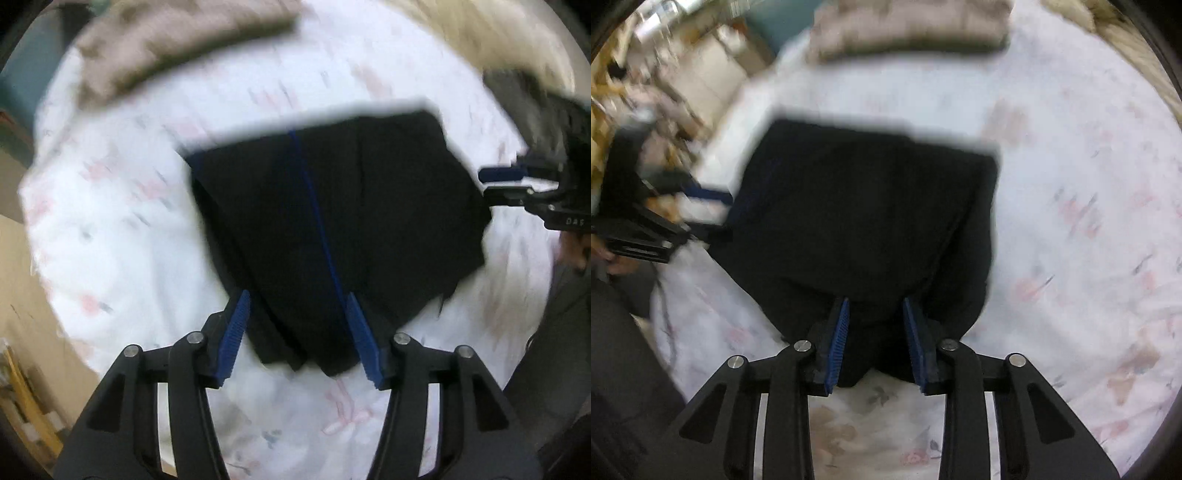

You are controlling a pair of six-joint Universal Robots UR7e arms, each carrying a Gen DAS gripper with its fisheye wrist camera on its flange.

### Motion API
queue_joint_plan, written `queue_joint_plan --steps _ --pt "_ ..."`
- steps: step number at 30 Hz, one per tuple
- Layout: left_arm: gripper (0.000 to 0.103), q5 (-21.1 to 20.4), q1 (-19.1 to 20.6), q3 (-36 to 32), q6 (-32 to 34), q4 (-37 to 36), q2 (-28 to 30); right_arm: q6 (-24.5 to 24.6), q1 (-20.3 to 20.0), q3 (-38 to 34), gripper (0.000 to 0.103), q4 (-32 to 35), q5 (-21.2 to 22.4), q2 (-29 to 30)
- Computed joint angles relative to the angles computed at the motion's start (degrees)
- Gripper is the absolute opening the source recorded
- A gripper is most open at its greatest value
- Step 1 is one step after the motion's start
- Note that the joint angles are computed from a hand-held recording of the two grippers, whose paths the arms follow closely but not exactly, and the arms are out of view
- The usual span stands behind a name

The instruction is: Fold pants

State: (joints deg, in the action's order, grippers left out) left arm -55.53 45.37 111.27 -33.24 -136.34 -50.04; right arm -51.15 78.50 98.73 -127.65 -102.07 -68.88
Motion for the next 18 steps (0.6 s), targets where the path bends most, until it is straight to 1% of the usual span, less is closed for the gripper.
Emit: queue_joint_plan --steps 1,2,3,4,6,7,8,10,11,12,13,14,15,16,17,18 --pt "0.054 2.3 -0.15 0.21 0.1 -0.87 -0.37 1.32 -0.41 -0.73 0.036 -0.53 1.63 -0.05" --pt "0.054 5.79 -0.01 0.23 -0.33 -1.79 -0.48 3.76 -0.95 -2.01 0.036 -1.56 3.54 0.53" --pt "0.055 7.8 0.6 0.08 -1.25 -2.62 -0.38 7.42 -1.43 -3.61 0.039 -2.78 4.29 1.84" --pt "0.055 7.73 2.28 -0.2 -1.97 -4.85 -0.24 10.14 -1.66 -5.09 0.043 -2.49 4.02 3.06" --pt "0.055 4.58 5.31 -0.8 -4.89 -7.33 0.12 14.76 -2.14 -9.09 0.046 0.22 4.35 6.19" --pt "0.055 2.57 6.73 -0.53 -5.83 -10.33 0.38 16.1 -2.31 -11.15 0.046 1.65 4.88 7.52" --pt "0.055 1.41 7.51 -0.45 -5.82 -12.37 0.65 17.15 -2.59 -12.31 0.046 2.67 6.04 8.47" --pt "0.054 0.94 8.64 -0.53 -4.72 -16.53 1.69 18.1 -3.26 -13.56 0.046 4.16 8.88 9.49" --pt "0.054 0.32 9.17 -0.87 -3.59 -18.11 2.32 18.52 -3.56 -13.59 0.046 4.54 9.57 10.06" --pt "0.054 -0.76 9.76 -1.21 -2.44 -19.61 2.89 18.94 -3.49 -14.26 0.046 5.04 9.1 11.03" --pt "0.052 -1.54 10.31 -1.71 -1.16 -20.53 3.49 18.19 -3.21 -14.05 0.045 3.88 7.29 11.67" --pt "0.044 -1.2 10.23 -1.96 -0.86 -20.37 3.84 16.83 -3.16 -13.31 0.04 3.09 6.58 11.54" --pt "0.017 -0.56 10.25 -2.48 0.05 -19.38 4.26 15.58 -2.96 -13.34 0.02 2.88 5.91 11.89" --pt "0.013 0.04 10.54 -3.87 1.1 -16.72 4.86 14.72 -2.47 -13.45 0.013 1.74 3.96 12.51" --pt "0.013 1.22 10.2 -4.58 1.41 -14.99 5.48 14.16 -2.51 -13.28 0.012 0.77 3.32 12.44" --pt "0.012 1.79 10.02 -5.0 1.71 -14.08 5.91 13.66 -2.44 -13.26 0.008 -0.7 2.89 12.75"
